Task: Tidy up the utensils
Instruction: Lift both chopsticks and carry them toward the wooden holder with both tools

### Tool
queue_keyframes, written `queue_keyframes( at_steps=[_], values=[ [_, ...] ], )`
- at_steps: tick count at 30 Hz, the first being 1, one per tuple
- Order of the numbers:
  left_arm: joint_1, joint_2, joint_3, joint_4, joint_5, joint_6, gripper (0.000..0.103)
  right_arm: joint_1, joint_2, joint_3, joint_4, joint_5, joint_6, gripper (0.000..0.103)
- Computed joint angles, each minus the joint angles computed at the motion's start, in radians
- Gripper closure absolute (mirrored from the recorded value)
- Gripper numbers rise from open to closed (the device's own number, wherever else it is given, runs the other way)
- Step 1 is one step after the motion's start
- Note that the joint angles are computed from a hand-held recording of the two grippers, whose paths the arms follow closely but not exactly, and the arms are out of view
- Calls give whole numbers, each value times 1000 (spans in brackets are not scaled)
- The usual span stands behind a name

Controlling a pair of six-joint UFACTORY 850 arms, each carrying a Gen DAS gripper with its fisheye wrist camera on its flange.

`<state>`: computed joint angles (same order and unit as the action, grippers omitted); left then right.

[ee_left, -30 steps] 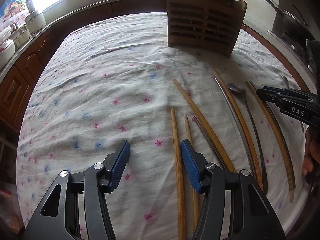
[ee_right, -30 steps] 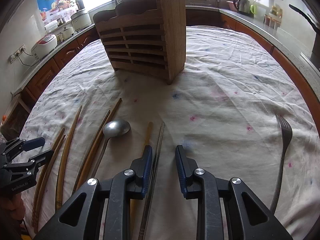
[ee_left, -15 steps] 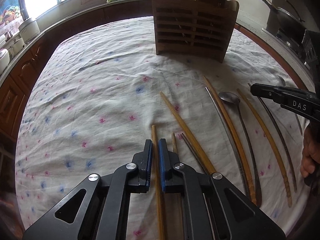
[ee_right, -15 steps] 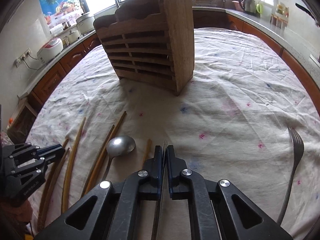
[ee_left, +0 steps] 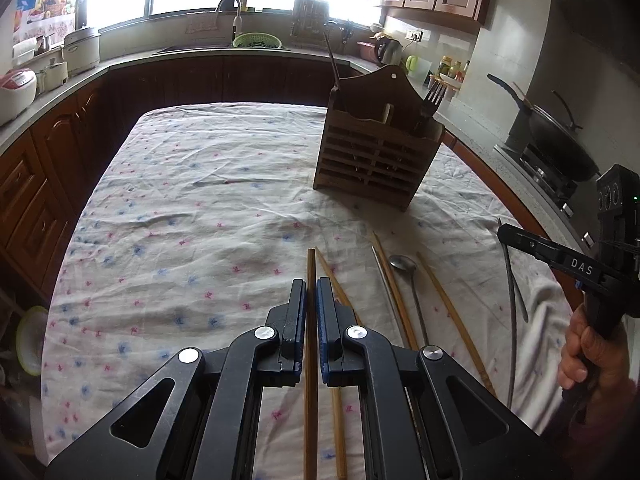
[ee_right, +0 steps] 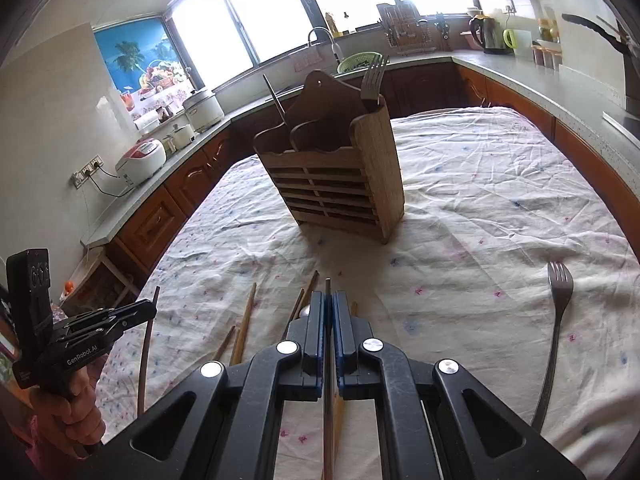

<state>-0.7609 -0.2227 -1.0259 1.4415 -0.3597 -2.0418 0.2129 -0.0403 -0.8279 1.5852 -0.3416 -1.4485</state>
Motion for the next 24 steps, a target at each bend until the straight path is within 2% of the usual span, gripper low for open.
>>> queue_keyframes(
  at_steps=[12,24],
  values=[
    [-43,120,68,161,-71,-162,98,-12,141,51,186,-9,-183,99],
    [-63,182,99,249,-122,-259,99,-6,187,60,314,-13,-315,99]
  ],
)
